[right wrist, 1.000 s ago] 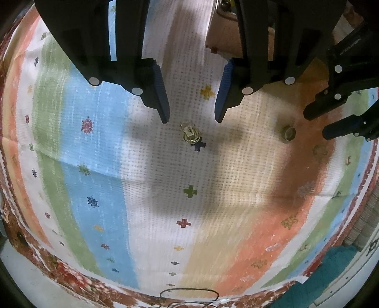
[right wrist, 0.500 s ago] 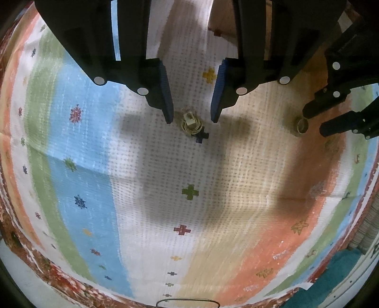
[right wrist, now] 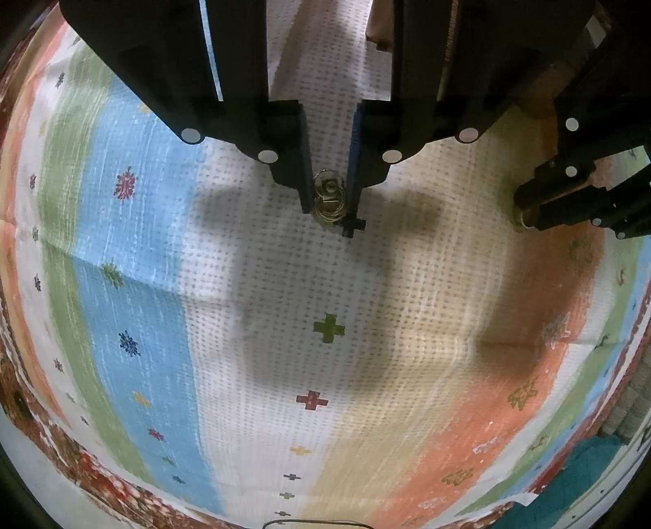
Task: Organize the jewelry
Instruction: 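Grasp the gold ring with the left tool while the right tool grasps the coiled charm, then carry the held ring and charm over the tin box with both tools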
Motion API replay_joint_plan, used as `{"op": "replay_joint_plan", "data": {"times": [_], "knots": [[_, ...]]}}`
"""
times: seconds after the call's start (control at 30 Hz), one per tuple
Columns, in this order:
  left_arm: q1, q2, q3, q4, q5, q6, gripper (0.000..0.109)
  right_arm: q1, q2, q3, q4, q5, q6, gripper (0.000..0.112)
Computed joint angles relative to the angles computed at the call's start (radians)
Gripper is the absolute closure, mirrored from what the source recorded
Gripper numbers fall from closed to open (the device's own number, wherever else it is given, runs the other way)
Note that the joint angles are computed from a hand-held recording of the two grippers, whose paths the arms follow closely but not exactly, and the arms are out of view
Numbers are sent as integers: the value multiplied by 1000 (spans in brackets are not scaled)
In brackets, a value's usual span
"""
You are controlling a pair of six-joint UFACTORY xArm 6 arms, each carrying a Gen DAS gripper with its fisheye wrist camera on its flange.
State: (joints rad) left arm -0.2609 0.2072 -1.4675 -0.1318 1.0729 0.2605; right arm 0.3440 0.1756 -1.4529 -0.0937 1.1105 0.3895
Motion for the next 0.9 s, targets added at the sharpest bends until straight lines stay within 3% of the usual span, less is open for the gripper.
{"op": "replay_joint_plan", "data": {"times": [0.3, 0.9], "knots": [[-3, -43, 20, 16, -21, -28, 91, -1, -59, 48, -1, -17, -3, 96], [-10, -251, 166, -43, -70, -11, 91, 58, -226, 133, -53, -45, 77, 96]]}}
